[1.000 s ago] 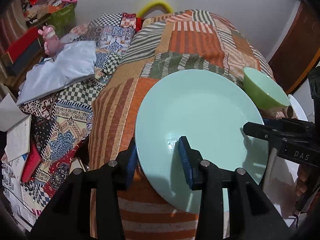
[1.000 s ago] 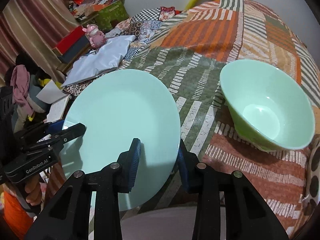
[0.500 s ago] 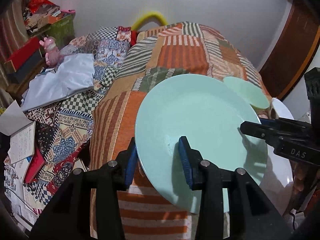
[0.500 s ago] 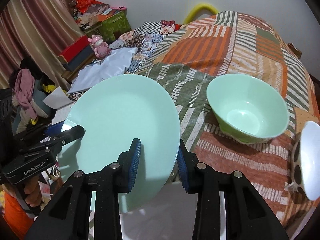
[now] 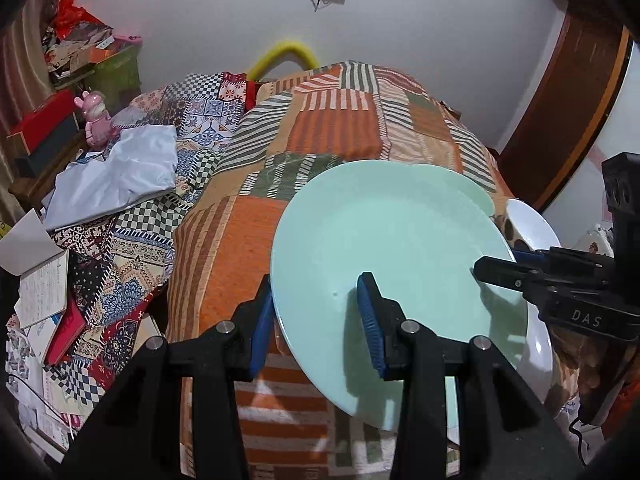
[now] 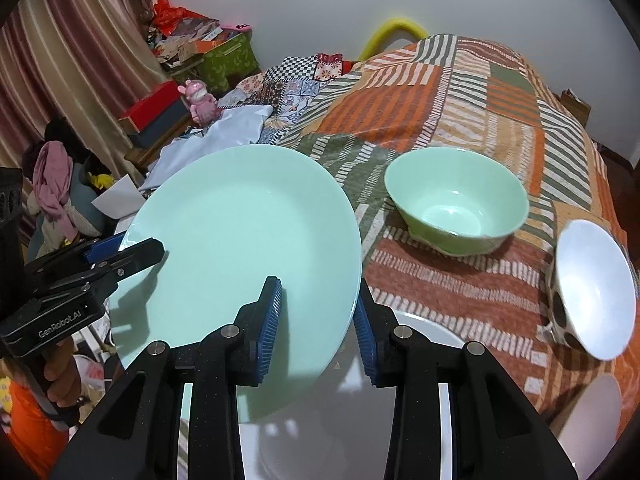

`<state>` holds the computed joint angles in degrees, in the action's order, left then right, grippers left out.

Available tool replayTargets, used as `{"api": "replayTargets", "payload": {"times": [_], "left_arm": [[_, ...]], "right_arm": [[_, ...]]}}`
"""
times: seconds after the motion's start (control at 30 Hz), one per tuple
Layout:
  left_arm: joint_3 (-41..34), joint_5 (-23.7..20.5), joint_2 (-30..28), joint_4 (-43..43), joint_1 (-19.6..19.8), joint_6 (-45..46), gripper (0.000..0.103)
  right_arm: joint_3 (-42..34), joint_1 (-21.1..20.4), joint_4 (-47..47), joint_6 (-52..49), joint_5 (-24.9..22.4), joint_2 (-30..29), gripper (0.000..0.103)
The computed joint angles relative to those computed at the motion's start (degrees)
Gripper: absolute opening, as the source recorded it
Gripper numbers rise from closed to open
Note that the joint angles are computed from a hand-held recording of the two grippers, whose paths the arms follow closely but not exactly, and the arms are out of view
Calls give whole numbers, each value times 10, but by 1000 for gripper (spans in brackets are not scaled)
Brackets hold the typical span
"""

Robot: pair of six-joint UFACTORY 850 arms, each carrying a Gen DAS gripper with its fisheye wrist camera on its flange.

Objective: Organize plates and bowls

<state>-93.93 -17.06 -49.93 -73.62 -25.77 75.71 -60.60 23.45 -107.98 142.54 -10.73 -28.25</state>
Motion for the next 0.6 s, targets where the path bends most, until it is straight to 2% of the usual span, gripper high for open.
{"api": "replayTargets", "payload": {"times": [0.27, 0.6], "left_arm": [[45, -5, 31, -67, -10, 73, 39], [75, -15, 42, -74, -26, 71, 39]], "right_arm": [[44, 11, -23, 48, -21, 33, 33], [107, 20, -101, 167, -48, 78, 33]]}}
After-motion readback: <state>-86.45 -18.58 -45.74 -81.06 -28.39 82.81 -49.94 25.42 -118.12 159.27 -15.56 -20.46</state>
